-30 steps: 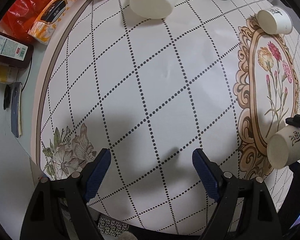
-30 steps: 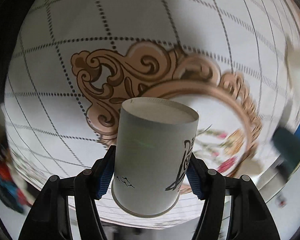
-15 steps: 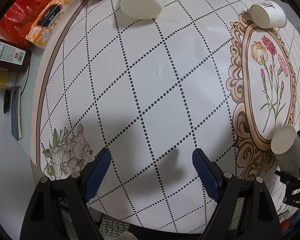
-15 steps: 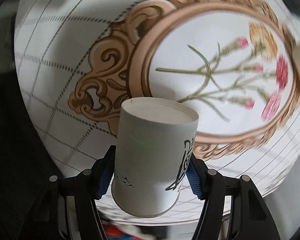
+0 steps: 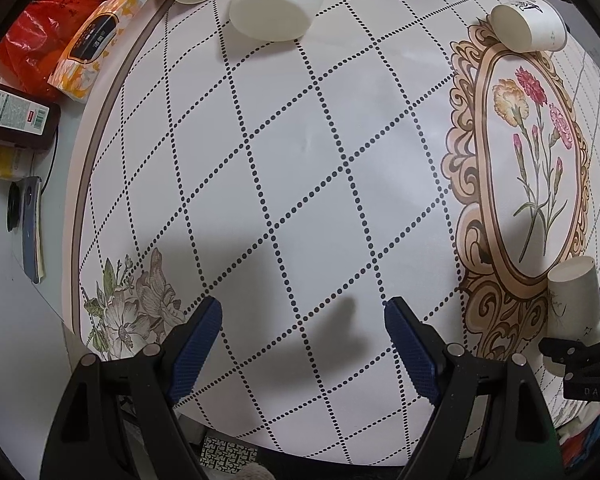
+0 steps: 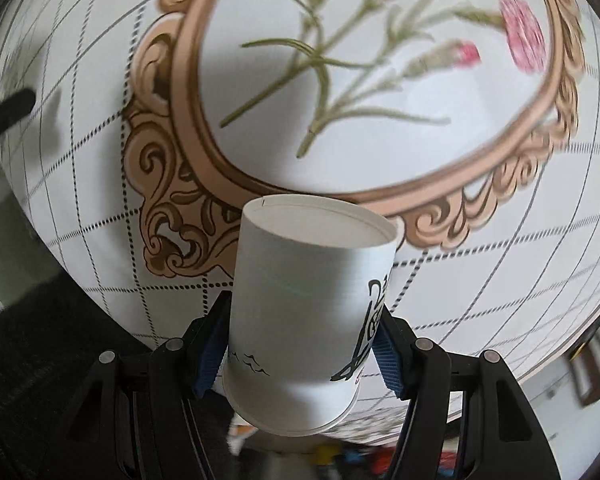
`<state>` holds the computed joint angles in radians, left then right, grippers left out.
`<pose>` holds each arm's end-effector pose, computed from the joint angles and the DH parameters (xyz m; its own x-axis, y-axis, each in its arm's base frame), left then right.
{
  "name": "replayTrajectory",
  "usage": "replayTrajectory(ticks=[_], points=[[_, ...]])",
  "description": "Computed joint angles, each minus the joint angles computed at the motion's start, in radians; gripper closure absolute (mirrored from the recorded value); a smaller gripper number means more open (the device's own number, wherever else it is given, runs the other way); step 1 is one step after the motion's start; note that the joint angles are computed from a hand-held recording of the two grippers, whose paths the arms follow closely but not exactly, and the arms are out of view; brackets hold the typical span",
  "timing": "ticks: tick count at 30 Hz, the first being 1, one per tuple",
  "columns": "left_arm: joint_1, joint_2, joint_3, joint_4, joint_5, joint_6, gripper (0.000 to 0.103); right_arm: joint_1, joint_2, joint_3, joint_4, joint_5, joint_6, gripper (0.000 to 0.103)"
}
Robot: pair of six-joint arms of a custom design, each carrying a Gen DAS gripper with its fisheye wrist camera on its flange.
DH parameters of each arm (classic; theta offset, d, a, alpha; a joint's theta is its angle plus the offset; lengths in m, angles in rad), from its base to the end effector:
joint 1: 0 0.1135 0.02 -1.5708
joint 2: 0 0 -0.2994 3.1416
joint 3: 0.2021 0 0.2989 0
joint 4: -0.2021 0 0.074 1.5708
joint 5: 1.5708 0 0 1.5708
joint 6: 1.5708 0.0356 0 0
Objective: Flip cup upside down
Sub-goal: 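Lower the inverted cup onto the floral oval with the right tool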
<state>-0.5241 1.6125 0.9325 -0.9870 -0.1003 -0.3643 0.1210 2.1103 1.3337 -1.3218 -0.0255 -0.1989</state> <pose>0.2506 -0.1407 0.1663 -0.9856 0.1602 0.0542 0.1660 0.9779 0.1273 0.3667 0.0455 0.1133 -0.8195 -0.2986 0.4892 -0.2753 0.9537 0.1211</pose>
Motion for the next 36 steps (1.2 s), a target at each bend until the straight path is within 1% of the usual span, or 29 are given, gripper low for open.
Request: replayTrajectory(ticks=[3, 7, 10, 13, 14, 15, 19, 27, 28, 29, 31, 36], points=[[-0.005, 0.009, 0.012, -0.006, 0.003, -0.007, 0.020, -0.047, 0.030, 0.030, -0.021, -0.023, 0.021, 0.036], [-0.018, 0.013, 0.023, -0.014, 0.004, -0.017, 0.020, -0.086, 0.047, 0.044, -0.024, -0.017, 0.019, 0.035], [-0.020, 0.012, 0.023, -0.016, 0.004, -0.015, 0.020, -0.061, 0.026, 0.017, -0.022, -0.023, 0.047, 0.035], [-0.028, 0.009, 0.023, -0.019, 0.004, -0.022, 0.020, 0.009, -0.025, -0.076, 0.021, -0.063, 0.138, 0.034], [-0.030, 0.010, 0.024, -0.020, 0.004, -0.024, 0.020, 0.042, -0.014, -0.065, 0.021, -0.075, 0.173, 0.034], [-0.023, 0.012, 0.022, -0.017, 0.004, -0.016, 0.020, 0.044, 0.010, -0.048, 0.028, -0.078, 0.181, 0.033], [-0.017, 0.000, 0.012, -0.018, 0.004, -0.008, 0.020, 0.023, 0.042, 0.014, 0.012, -0.068, 0.181, 0.031], [-0.022, -0.025, -0.007, -0.020, 0.003, -0.013, 0.020, -0.012, 0.081, 0.073, -0.014, -0.071, 0.191, 0.031], [-0.023, -0.030, -0.011, -0.021, 0.004, -0.014, 0.020, -0.008, 0.069, 0.107, -0.057, -0.076, 0.195, 0.031], [-0.022, -0.030, -0.011, -0.021, 0.004, -0.012, 0.020, -0.010, 0.067, 0.109, -0.059, -0.078, 0.195, 0.031], [-0.029, -0.036, -0.011, -0.027, 0.004, -0.017, 0.020, -0.012, 0.057, 0.109, -0.064, -0.075, 0.192, 0.041], [-0.047, -0.026, 0.008, -0.038, 0.009, -0.031, 0.020, 0.008, 0.012, 0.049, -0.022, -0.089, 0.207, 0.042]])
